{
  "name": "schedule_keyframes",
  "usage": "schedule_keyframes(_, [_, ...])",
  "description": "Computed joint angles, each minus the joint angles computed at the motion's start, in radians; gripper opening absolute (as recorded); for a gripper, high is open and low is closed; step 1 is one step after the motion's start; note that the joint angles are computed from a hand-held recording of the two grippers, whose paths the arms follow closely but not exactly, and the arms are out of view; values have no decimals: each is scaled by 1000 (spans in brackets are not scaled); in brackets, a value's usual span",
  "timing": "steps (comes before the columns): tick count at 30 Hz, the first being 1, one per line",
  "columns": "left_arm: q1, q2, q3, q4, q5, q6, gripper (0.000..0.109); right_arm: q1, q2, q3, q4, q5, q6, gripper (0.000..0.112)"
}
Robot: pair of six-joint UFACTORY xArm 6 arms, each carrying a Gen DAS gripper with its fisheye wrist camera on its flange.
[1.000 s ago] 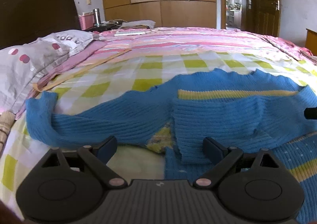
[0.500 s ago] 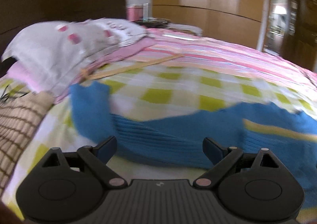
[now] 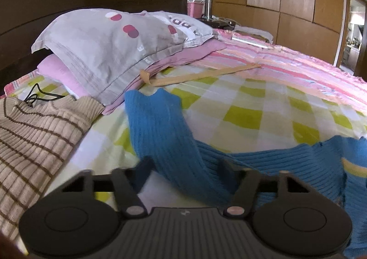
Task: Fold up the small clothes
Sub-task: 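Grasp the other sweater sleeve near the pillows with the left tool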
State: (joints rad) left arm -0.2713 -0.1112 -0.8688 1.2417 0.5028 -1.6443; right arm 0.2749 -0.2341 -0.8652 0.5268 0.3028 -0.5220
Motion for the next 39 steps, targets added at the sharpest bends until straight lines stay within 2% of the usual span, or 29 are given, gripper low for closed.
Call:
schedule_keyframes(5, [31, -17, 24, -19, -44, -19, 31, 44, 127, -154, 72, 59, -63, 36])
schedule_keyframes(8, [56, -33, 43, -25, -81, -21, 24, 68, 201, -243, 94, 102, -74, 36])
schedule_keyframes(14, [102, -73, 85, -43, -139, -52, 21, 106, 350, -420, 169, 205, -72, 39])
schedule_keyframes(20, [106, -79, 95, -60, -151, -25, 20, 125, 497, -582, 258, 309, 7, 40])
schedule_keyframes(24, [112, -88, 105, -62, -161, -23, 20, 130, 581, -691, 252, 394, 56, 40])
schedule_keyframes(27, [108, -88, 105, -66, -155, -15, 20, 142, 630, -751, 191, 411, 105, 40])
schedule_keyframes(31, [114, -84, 105, -66, -164, -13, 20, 142, 679, -809, 182, 454, 159, 40])
schedule_keyframes(32, [115, -85, 106, -65, -166, -14, 20, 142, 681, -811, 188, 455, 153, 38])
schedule_keyframes(33, [116, -84, 106, -65, -167, -13, 20, 141, 681, -811, 200, 459, 139, 25])
schedule_keyframes(35, [114, -81, 105, -65, -166, -12, 20, 134, 673, -804, 221, 469, 123, 7])
schedule_keyframes(39, [110, -79, 102, -45, -167, -21, 20, 129, 612, -731, 233, 395, 79, 6])
